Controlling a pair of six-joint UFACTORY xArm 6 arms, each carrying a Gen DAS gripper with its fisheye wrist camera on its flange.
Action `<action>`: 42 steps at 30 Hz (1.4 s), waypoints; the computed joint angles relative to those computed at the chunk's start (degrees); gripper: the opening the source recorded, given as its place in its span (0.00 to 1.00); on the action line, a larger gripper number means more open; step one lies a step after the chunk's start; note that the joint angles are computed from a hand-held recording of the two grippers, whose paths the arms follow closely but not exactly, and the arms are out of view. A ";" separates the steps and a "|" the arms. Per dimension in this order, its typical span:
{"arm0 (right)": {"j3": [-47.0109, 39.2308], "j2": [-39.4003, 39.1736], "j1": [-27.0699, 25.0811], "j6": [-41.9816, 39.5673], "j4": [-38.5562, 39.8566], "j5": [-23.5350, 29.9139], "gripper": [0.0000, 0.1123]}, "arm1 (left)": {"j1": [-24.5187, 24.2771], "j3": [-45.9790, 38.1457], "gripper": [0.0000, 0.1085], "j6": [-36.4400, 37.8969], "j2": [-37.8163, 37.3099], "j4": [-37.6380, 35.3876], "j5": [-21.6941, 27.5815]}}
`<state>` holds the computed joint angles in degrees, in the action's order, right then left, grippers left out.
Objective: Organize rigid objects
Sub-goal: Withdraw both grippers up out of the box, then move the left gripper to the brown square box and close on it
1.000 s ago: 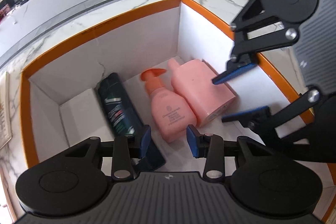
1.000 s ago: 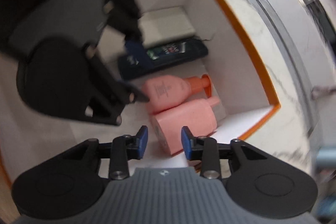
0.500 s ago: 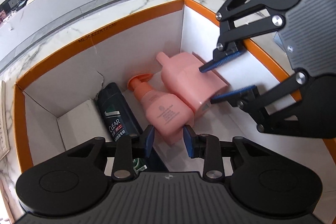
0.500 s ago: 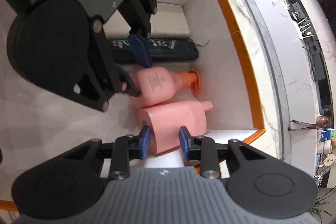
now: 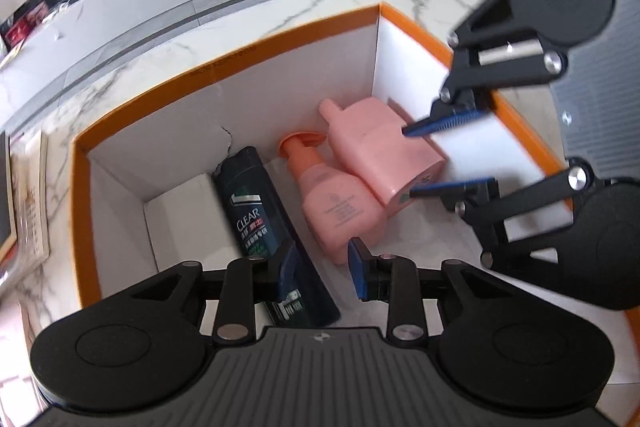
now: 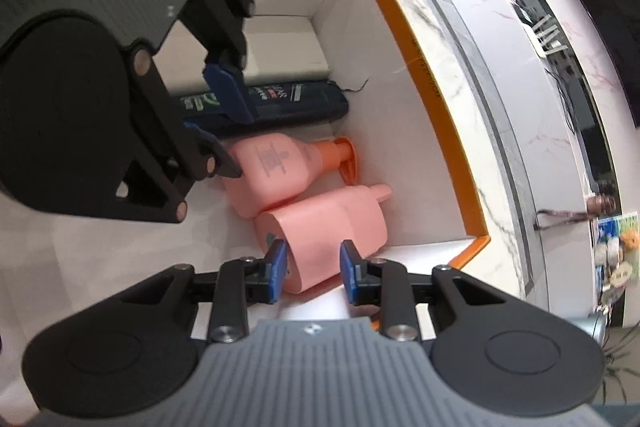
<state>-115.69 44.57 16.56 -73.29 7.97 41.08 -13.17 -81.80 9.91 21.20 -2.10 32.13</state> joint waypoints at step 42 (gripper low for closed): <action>46.57 -34.12 -25.04 25.86 39.99 2.58 0.34 | -19.75 6.13 0.34 -32.95 -4.16 1.36 -0.06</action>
<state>-69.12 10.44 -8.48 -47.43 47.96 43.66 -32.92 -75.67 -23.04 17.04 -0.74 32.07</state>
